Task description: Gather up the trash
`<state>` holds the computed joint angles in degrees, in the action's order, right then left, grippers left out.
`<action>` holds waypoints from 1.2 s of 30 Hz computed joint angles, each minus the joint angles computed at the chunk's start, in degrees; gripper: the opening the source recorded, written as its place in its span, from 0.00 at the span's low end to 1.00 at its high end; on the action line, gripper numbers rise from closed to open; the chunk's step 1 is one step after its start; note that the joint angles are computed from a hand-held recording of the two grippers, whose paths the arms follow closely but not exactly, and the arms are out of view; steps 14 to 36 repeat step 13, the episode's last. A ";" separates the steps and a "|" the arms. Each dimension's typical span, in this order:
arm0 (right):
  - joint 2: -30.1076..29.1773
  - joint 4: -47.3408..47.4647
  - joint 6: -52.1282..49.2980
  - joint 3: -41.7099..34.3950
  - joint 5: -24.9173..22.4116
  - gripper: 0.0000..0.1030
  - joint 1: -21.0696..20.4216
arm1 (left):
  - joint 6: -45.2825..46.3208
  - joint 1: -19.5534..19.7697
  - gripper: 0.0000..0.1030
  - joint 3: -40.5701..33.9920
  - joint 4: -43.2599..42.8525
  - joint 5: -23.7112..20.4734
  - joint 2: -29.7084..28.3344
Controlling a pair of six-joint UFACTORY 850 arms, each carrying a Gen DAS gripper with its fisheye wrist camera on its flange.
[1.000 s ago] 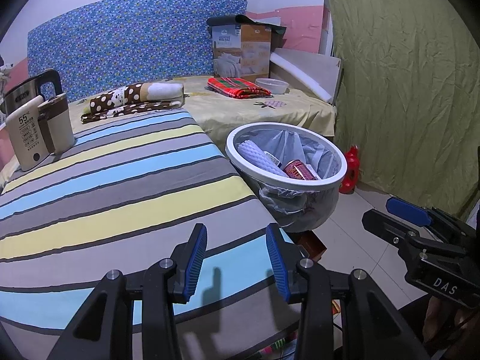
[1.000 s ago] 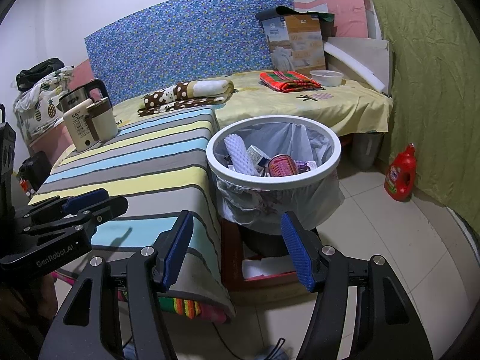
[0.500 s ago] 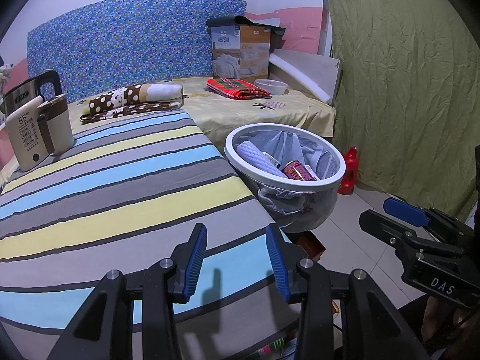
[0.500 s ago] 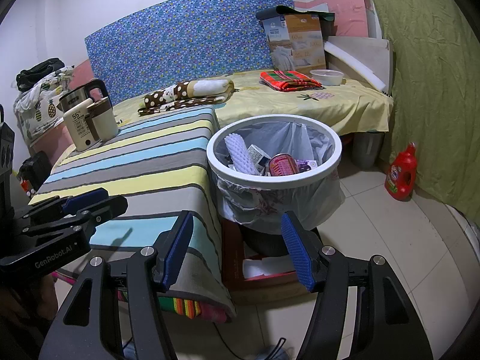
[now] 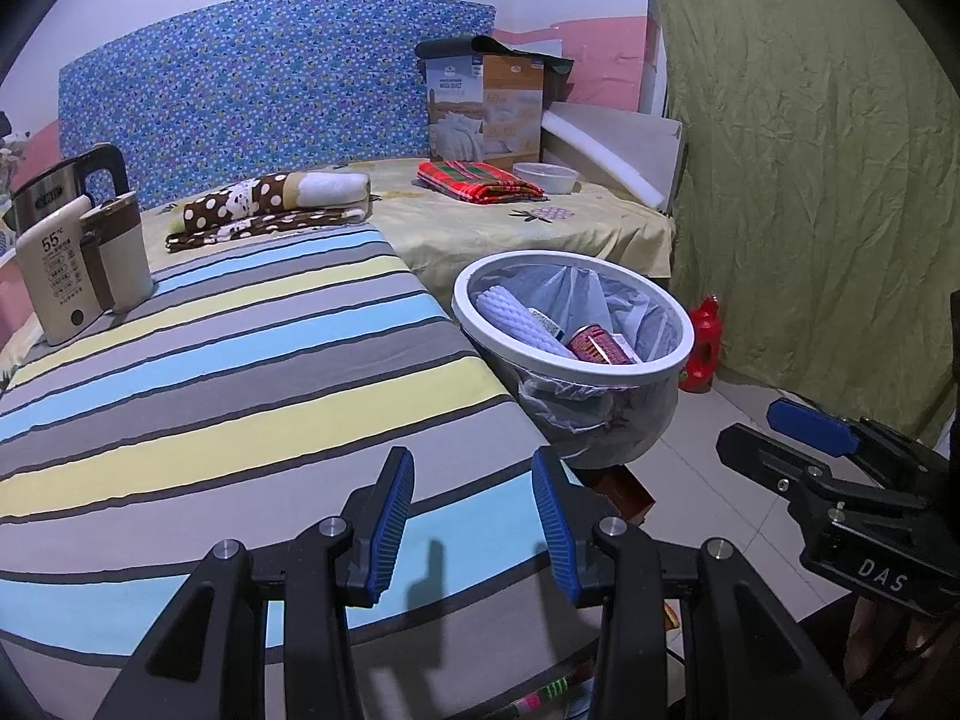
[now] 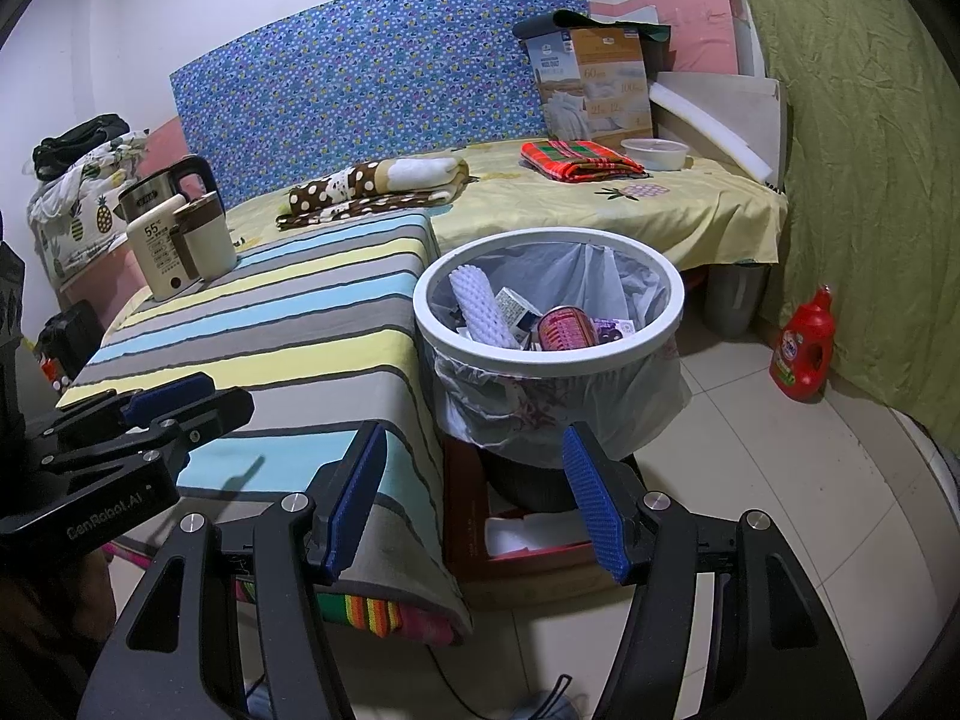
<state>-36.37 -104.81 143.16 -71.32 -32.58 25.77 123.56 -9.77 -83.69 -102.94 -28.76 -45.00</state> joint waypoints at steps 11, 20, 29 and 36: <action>0.01 -0.05 0.09 0.01 0.02 0.61 -0.03 | 0.63 -0.20 0.40 0.59 -0.92 -0.19 0.06; 0.02 -0.11 0.18 0.04 0.01 0.61 -0.03 | 0.68 -0.36 0.40 0.64 -0.62 -0.01 0.02; 0.02 -0.11 0.18 0.04 0.01 0.61 -0.03 | 0.68 -0.36 0.40 0.64 -0.62 -0.01 0.02; 0.02 -0.11 0.18 0.04 0.01 0.61 -0.03 | 0.68 -0.36 0.40 0.64 -0.62 -0.01 0.02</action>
